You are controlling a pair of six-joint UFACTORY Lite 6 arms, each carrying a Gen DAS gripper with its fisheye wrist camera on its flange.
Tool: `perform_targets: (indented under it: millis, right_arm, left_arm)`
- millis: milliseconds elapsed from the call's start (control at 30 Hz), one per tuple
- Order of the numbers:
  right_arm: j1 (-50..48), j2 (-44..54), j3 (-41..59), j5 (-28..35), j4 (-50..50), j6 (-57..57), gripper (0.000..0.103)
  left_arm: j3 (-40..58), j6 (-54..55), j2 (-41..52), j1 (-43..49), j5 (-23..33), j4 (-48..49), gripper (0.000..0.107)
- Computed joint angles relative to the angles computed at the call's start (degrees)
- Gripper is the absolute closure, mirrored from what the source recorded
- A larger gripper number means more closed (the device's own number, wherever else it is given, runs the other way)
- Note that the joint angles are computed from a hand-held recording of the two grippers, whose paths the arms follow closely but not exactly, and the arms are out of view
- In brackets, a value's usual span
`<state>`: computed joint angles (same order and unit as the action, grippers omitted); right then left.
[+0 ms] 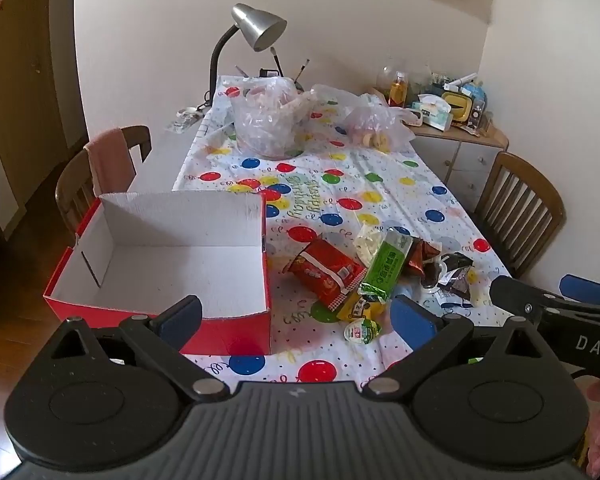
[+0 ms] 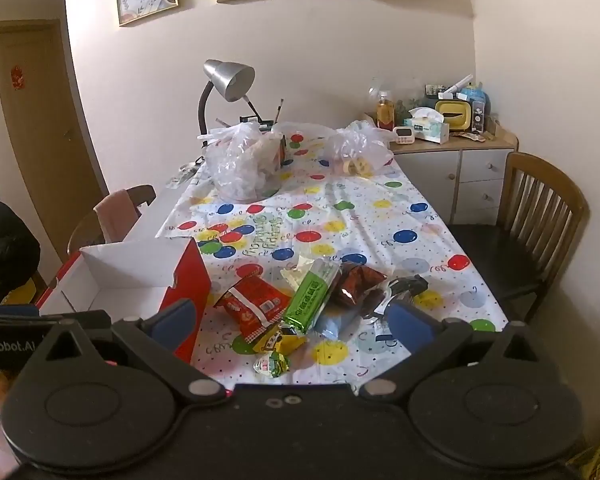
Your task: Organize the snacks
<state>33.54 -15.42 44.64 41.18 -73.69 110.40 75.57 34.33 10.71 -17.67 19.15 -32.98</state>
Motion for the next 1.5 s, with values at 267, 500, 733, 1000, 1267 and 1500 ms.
perform_targets:
  millis: [267,500,733,1000,1267,1500]
  right_arm:
    - [1.7,0.8,0.9,2.0,0.0,0.9,0.0]
    - [3.0,0.8,1.3,3.8,0.4,1.3,0.0]
    - [3.0,0.9,1.1,3.8,-0.1,1.9,0.0]
    - [3.4,0.8,1.0,4.4,-0.3,2.3,0.0]
    - [4.8,1.1,1.0,5.8,-1.0,4.0,0.0]
    - [5.2,1.6,1.1,5.7,-1.4,4.7,0.001]
  left_arm:
    - [-0.2,0.9,-0.4,0.0,0.0,-0.7,0.006]
    - [-0.7,0.6,-1.2,-0.3,0.0,-0.4,0.006]
    - [-1.2,2.1,-1.4,-0.3,-0.3,-1.6,0.006]
    - [-1.4,2.0,-1.6,-0.3,-0.4,-1.6,0.006]
    - [-1.6,2.8,-1.7,-0.3,-0.3,-2.2,0.006]
    - [-1.2,5.2,-1.0,-0.1,0.2,-3.7,0.006]
